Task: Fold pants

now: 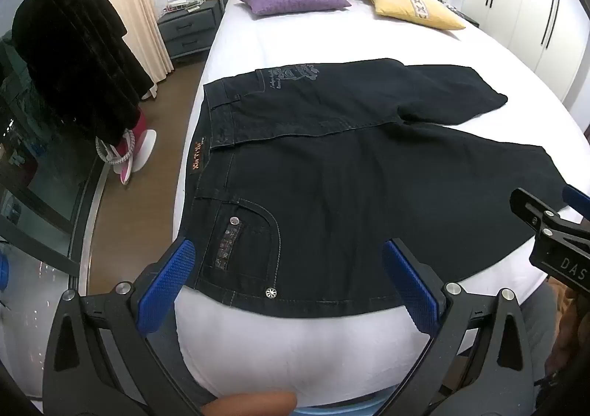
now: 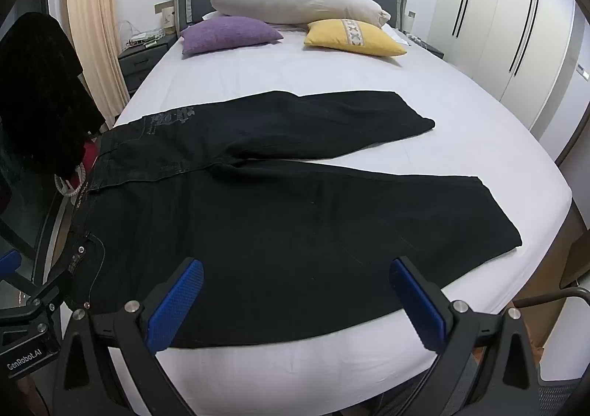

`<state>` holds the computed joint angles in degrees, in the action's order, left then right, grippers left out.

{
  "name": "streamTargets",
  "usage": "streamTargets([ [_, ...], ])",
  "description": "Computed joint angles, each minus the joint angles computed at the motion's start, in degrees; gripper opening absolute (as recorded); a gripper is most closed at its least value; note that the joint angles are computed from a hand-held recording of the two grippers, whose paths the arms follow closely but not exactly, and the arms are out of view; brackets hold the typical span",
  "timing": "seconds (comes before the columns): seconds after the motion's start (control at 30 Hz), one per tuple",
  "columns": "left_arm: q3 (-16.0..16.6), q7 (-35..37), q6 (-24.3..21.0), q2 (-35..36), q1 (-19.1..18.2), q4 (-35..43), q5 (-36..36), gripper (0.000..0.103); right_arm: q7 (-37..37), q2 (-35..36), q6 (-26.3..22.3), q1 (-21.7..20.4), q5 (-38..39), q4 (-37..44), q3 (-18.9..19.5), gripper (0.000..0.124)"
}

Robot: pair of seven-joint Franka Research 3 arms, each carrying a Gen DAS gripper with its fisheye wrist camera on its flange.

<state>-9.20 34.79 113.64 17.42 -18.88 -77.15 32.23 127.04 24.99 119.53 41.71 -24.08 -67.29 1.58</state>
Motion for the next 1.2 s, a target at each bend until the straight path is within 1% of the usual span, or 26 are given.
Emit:
streamTargets([
  [0.1,0.0,-0.1,0.6,-0.2,0.1,-0.4,-0.2,0.103,-0.1,0.0,0.1,-0.1,0.3,0.0,0.1,0.103],
  [0.8,0.0,-0.1,0.3,-0.1,0.1,-0.2,-0.2,0.103,0.1,0.1,-0.5,0.3,0.0,0.2,0.1,0.103],
  [0.87,0.0,-0.1,0.3,-0.1,0.1,-0.2,-0.2,0.103,0.3,-0.4,0.2,0.2,0.0,-1.0,0.1,0.103],
  [1.2,0.0,-0.2,0.3,0.0,0.0,-0.1,-0.1,0.103,-0.3,0.1,-0.3,0.0,0.2,0.0,0.1,0.103],
])
